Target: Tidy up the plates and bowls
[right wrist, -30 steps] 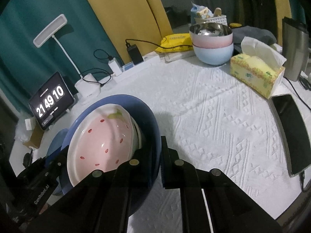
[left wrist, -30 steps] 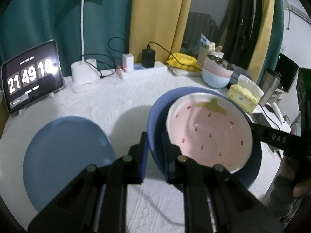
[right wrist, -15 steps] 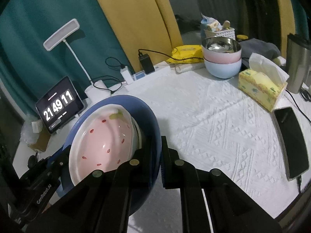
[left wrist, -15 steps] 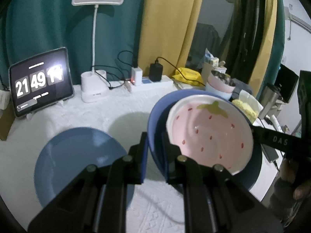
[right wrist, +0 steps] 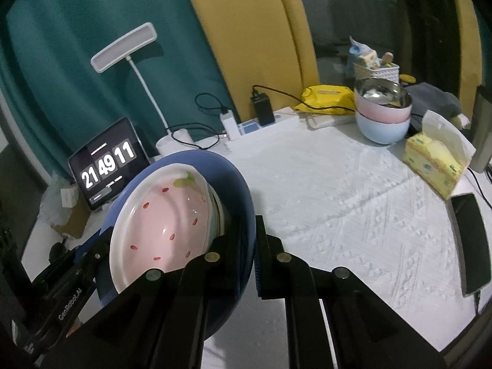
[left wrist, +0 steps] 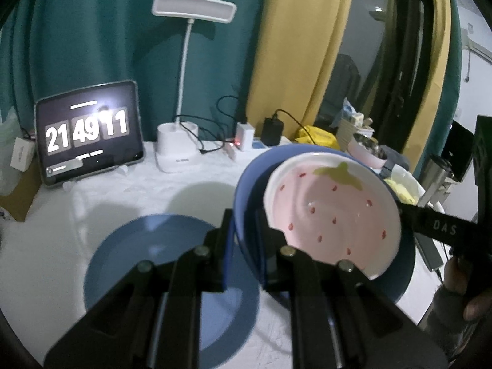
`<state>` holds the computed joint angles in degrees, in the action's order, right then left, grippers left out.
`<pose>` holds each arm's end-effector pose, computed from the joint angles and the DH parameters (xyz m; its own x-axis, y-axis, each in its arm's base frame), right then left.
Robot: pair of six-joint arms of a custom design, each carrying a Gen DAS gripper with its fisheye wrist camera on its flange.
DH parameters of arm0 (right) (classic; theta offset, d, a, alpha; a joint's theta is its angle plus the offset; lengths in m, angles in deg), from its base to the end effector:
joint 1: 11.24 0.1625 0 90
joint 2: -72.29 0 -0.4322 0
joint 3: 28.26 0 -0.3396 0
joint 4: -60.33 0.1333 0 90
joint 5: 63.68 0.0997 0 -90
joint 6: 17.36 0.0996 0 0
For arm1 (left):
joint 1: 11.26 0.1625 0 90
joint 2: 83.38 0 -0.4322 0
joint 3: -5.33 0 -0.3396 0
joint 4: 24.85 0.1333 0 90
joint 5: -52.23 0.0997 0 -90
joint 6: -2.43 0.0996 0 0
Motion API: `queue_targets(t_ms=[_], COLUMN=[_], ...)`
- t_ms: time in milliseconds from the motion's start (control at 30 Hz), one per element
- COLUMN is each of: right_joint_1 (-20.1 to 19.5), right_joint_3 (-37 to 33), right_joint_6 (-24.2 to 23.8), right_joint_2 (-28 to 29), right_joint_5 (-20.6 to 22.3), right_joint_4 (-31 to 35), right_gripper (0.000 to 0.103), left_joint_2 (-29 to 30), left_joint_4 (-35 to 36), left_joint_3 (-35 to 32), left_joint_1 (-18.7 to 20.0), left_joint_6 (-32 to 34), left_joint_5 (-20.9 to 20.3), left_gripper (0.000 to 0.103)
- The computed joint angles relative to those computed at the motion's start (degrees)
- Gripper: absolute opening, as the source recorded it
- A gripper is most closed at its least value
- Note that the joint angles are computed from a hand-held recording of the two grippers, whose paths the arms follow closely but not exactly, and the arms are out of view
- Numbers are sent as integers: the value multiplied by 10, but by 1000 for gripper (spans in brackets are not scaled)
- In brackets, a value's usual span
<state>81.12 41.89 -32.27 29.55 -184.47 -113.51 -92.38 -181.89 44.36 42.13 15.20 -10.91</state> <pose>0.1129 -0.7413 0.3352 -0.8405 0.2355 0.4879 -0.2474 0.6344 -0.7323 -0.3662 -0.7918 0.0492 -0.7513 0.4476 -0.4849 0.6586 0.5558 -0.5073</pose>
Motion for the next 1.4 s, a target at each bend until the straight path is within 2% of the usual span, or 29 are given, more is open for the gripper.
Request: queue_targets(t_ms=[500, 867, 1400], right_joint_1=[26, 30, 27], right_joint_3=[-90, -157, -221], right_joint_6=[-11, -8, 5], right_joint_2=[71, 121, 161], right_joint_5=[-7, 6, 16], right_joint_4=[62, 120, 185], right_gripper=[10, 10, 10], left_joint_2=[-30, -44, -40], left_joint_4=[-17, -16, 15], left_joint_3=[21, 30, 9], left_joint_1=[28, 45, 59], left_joint_6=[-12, -24, -41], left_joint_5=[17, 40, 59], left_gripper=[12, 12, 11])
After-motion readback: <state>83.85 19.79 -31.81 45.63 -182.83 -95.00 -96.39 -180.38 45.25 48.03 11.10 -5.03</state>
